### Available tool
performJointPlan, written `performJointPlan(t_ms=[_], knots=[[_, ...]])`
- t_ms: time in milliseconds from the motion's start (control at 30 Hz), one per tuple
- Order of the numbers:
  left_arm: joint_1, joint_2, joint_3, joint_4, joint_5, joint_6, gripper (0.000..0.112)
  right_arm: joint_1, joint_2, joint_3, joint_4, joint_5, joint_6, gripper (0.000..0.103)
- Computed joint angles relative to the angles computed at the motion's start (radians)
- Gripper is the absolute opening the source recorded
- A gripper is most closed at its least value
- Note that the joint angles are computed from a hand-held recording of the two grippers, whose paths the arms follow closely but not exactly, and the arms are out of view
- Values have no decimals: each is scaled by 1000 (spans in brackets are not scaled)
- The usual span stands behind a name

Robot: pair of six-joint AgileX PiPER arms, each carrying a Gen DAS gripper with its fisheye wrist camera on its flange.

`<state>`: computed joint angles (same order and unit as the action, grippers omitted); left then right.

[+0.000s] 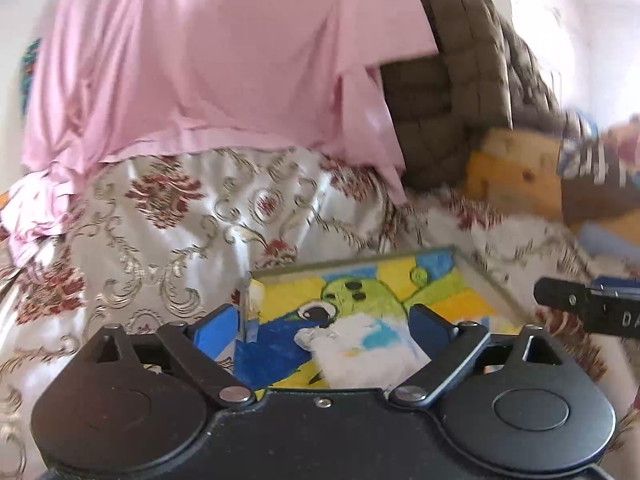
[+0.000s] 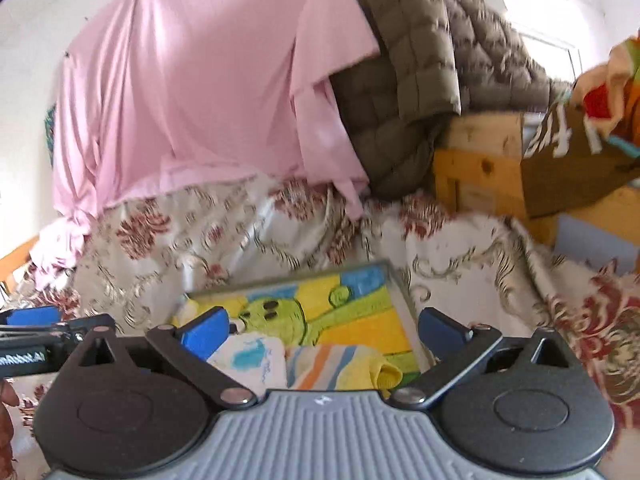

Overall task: Organize soft objects
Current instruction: 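Open both tools to drop the white cloth and striped sock into the tray, then move both open tools back over the remaining pile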

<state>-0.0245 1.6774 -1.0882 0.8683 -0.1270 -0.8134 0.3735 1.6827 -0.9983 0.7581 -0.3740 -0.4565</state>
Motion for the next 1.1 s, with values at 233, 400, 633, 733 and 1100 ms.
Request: performJointPlan(t_ms=[233, 400, 633, 733, 1100], knots=[[18, -249, 236, -381, -76, 285, 102, 107, -175, 209, -18, -184, 41, 103], [37, -411, 374, -340, -96, 223, 102, 261, -285, 341, 98, -353, -52, 103], [75, -645, 571, -267, -111, 176, 102, 549, -382, 469, 326, -575, -170, 103], [133, -752, 638, -3, -126, -74, 102, 669, -407, 498, 429, -665, -220, 103], [797, -1026, 783, 805, -683, -730, 102, 1009, -422, 534, 758, -839, -299, 103]])
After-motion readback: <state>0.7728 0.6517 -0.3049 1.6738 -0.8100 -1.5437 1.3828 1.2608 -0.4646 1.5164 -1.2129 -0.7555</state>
